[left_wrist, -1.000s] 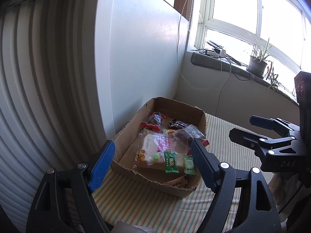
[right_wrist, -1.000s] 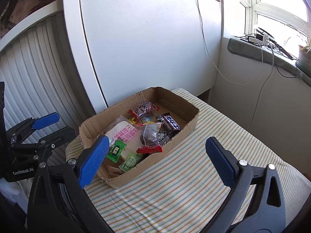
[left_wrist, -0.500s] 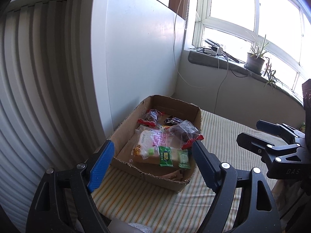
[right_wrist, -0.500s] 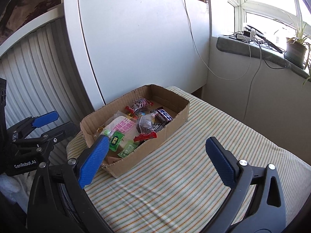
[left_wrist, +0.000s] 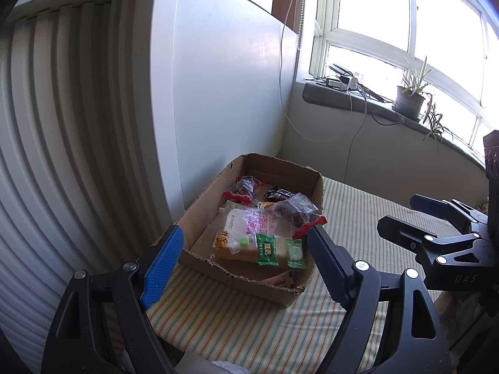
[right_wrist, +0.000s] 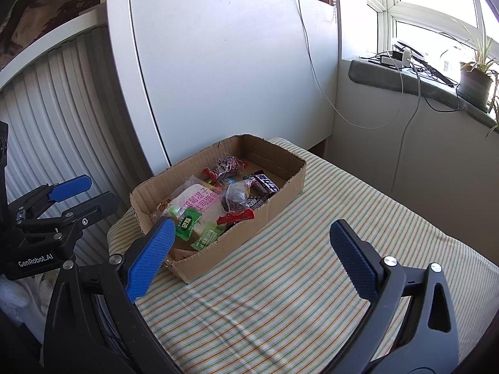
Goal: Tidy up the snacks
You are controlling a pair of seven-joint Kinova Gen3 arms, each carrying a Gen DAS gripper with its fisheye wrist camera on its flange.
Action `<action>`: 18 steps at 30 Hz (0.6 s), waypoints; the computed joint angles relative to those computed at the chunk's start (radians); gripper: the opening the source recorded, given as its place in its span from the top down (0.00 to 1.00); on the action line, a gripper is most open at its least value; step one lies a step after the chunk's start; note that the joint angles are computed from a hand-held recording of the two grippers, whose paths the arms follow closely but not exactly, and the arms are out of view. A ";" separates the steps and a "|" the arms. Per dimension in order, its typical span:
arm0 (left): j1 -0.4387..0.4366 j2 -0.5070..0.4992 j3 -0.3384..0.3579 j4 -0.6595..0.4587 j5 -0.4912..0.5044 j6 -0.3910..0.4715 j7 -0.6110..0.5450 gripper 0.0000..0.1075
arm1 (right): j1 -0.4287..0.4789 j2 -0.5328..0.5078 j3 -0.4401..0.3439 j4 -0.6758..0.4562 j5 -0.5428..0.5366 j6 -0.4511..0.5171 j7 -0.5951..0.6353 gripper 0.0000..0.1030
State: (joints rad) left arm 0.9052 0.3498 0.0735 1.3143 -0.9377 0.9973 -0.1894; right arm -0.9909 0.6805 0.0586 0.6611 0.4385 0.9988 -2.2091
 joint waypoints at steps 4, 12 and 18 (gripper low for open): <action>0.001 -0.001 0.000 0.001 -0.001 0.000 0.001 0.24 | 0.002 -0.002 -0.001 0.005 -0.003 -0.004 -0.002 0.02; -0.004 0.000 0.002 0.000 0.006 -0.002 -0.007 0.24 | 0.002 -0.005 0.000 0.014 0.000 0.000 -0.004 0.02; 0.000 0.004 -0.003 0.000 0.001 -0.004 -0.003 0.24 | 0.007 -0.012 -0.001 0.031 0.002 -0.003 -0.012 0.02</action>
State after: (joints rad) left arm 0.9051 0.3538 0.0708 1.3147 -0.9364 0.9935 -0.1929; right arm -0.9843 0.6690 0.0578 0.6919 0.4402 0.9958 -2.2207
